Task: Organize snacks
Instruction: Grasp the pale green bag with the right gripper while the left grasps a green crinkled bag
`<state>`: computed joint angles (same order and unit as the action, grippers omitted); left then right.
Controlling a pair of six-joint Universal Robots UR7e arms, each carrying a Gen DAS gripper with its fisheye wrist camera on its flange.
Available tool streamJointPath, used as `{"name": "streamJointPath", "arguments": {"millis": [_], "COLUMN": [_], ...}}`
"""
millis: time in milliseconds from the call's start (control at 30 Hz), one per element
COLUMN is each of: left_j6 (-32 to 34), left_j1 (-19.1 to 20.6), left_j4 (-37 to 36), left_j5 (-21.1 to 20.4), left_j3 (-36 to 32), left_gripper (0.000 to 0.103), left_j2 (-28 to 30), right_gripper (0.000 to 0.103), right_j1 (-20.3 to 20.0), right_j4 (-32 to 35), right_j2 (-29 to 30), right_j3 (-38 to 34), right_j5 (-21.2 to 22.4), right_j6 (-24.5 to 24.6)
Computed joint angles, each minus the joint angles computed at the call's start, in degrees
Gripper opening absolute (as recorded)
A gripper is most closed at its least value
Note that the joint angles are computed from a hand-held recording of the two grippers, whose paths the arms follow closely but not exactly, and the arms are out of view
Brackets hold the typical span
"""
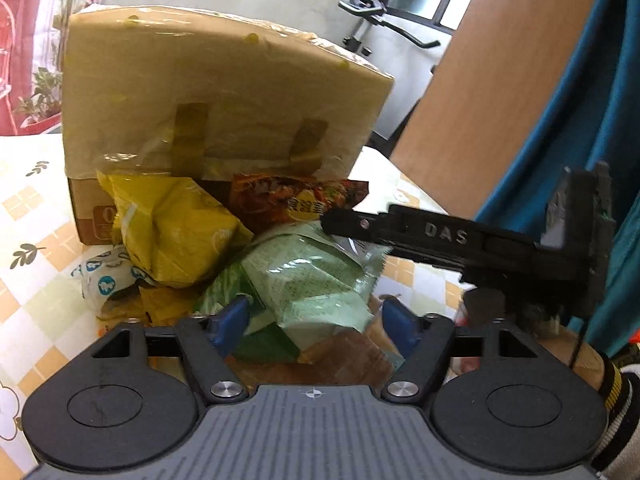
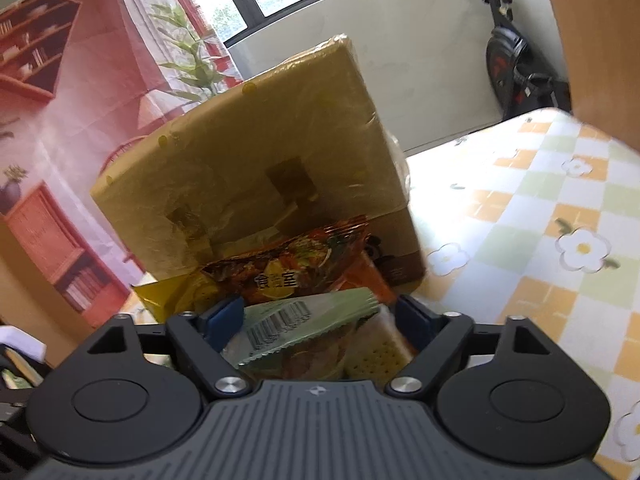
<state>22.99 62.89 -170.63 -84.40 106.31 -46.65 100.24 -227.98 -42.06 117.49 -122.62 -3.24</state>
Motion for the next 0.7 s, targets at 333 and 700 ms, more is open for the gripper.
{"name": "streamJointPath", "arguments": {"millis": [333, 700], "left_j6": [-2.28, -3.95], "left_j1": [1.44, 2.49], "left_j4": [-1.63, -3.89], "left_j5": [-1.38, -3.30], "left_j3": [0.25, 3.04], "left_gripper": [0.048, 0.048], "left_j2": [-0.87, -4.53], "right_gripper": [0.057, 0.044], "right_j1": [1.34, 4.33], "right_j4": [-1.01, -1.32], "right_j2": [0.08, 0.58], "right_j3": [1.42, 1.50], "right_j5": [3.05, 1.95], "right_j6": [-0.57, -1.18]}}
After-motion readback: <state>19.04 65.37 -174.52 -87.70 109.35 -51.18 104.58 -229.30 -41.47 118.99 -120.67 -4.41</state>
